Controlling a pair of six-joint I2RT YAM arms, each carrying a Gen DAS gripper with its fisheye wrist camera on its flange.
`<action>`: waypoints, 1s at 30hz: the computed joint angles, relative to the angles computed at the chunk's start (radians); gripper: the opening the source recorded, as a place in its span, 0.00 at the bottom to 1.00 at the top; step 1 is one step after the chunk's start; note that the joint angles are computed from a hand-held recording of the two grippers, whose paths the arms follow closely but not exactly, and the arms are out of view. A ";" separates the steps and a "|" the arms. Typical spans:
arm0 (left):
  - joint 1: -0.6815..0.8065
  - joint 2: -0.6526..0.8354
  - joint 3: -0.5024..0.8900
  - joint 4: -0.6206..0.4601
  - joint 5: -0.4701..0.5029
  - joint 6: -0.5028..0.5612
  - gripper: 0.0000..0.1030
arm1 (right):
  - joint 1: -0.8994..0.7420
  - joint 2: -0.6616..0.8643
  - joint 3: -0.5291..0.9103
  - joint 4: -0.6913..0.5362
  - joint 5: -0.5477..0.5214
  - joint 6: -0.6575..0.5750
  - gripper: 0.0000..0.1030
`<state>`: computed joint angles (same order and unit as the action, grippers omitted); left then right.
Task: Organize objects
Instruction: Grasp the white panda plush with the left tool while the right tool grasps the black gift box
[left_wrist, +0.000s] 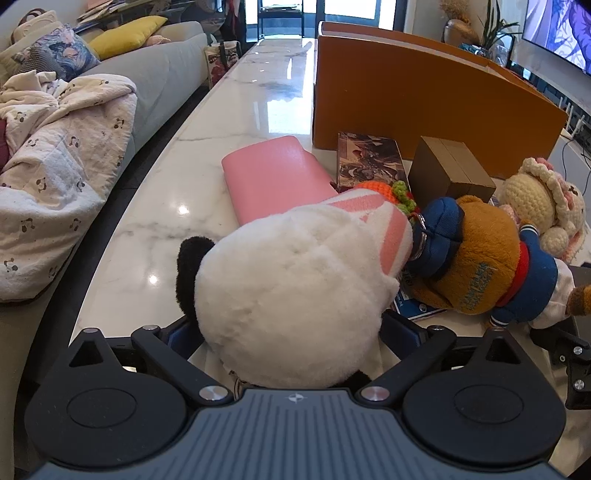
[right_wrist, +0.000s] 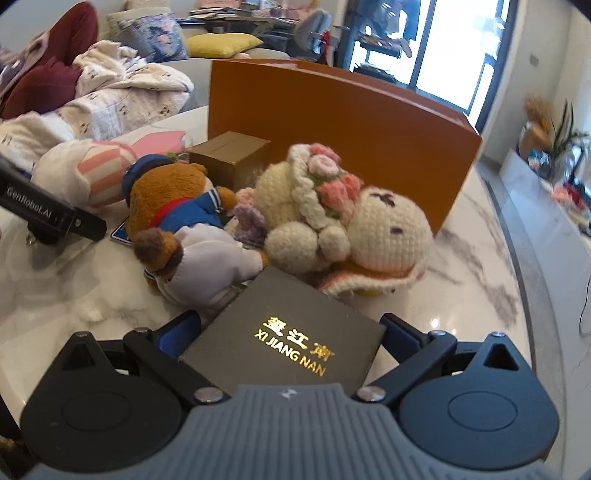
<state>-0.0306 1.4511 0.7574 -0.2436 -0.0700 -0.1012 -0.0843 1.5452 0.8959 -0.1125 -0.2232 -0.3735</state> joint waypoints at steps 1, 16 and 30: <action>-0.001 -0.002 -0.001 0.001 -0.004 -0.005 1.00 | 0.008 -0.003 -0.006 0.009 0.026 0.035 0.99; -0.012 -0.035 -0.031 0.036 -0.032 -0.026 0.83 | 0.047 -0.092 -0.084 0.017 0.202 0.346 0.74; -0.043 -0.092 -0.054 0.039 -0.062 -0.032 0.80 | 0.014 -0.127 -0.080 -0.028 0.177 0.358 0.74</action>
<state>-0.0734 1.3589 0.7036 -0.2048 -0.1317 -0.1334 -0.0706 1.4185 0.8162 -0.1402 -0.0458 -0.0154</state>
